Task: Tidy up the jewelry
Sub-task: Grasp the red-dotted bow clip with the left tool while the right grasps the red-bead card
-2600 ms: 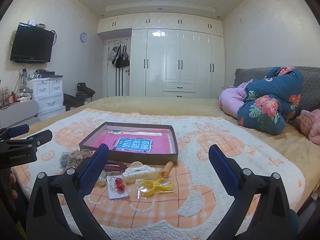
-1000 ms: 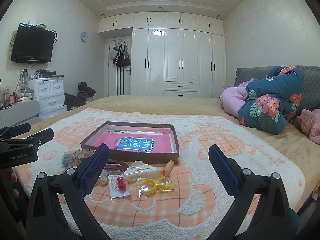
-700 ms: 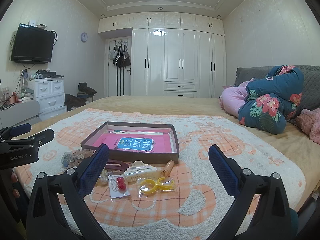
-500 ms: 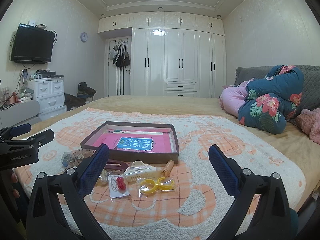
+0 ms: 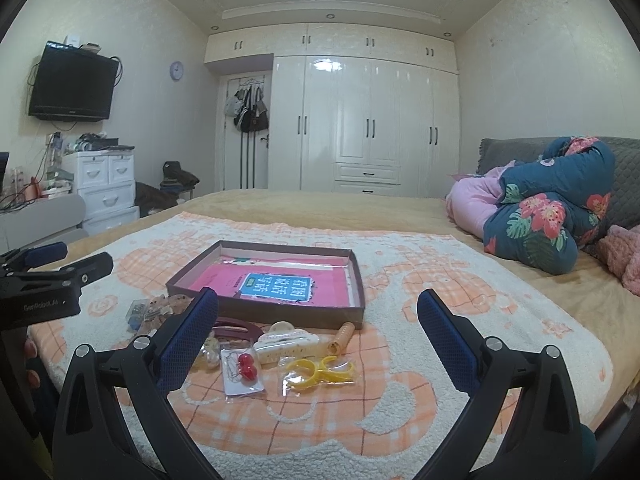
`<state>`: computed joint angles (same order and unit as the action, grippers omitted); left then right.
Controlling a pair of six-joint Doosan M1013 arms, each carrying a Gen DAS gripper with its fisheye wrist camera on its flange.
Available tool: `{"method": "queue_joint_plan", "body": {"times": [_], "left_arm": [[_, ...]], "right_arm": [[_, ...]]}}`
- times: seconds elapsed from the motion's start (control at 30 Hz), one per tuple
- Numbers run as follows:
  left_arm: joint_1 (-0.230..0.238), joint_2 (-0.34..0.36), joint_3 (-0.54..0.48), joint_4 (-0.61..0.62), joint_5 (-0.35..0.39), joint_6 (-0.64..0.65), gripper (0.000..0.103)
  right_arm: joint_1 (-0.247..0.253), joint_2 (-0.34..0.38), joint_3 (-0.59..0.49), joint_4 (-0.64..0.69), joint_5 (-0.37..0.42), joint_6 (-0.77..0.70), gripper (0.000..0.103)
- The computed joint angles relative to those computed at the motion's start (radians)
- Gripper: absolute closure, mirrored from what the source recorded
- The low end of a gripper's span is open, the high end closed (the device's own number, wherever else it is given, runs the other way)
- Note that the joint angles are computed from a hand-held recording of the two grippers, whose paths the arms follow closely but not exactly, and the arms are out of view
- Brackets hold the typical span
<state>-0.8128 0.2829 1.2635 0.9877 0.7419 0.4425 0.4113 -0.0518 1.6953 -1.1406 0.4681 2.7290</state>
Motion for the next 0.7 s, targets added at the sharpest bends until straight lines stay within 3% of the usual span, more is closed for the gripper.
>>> {"method": "queue_joint_plan", "body": {"times": [0.43,0.7], "left_arm": [[0.037,-0.004,0.004,-0.065,0.016,-0.013,0.010],[0.073,0.003,-0.009,-0.226,0.021,0.073,0.010]], "right_arm": [[-0.010,0.035,-0.045,0.367,-0.046,-0.406,0.006],[-0.029,0.075,-0.084,0.656,-0.013,-0.719,0.006]]}}
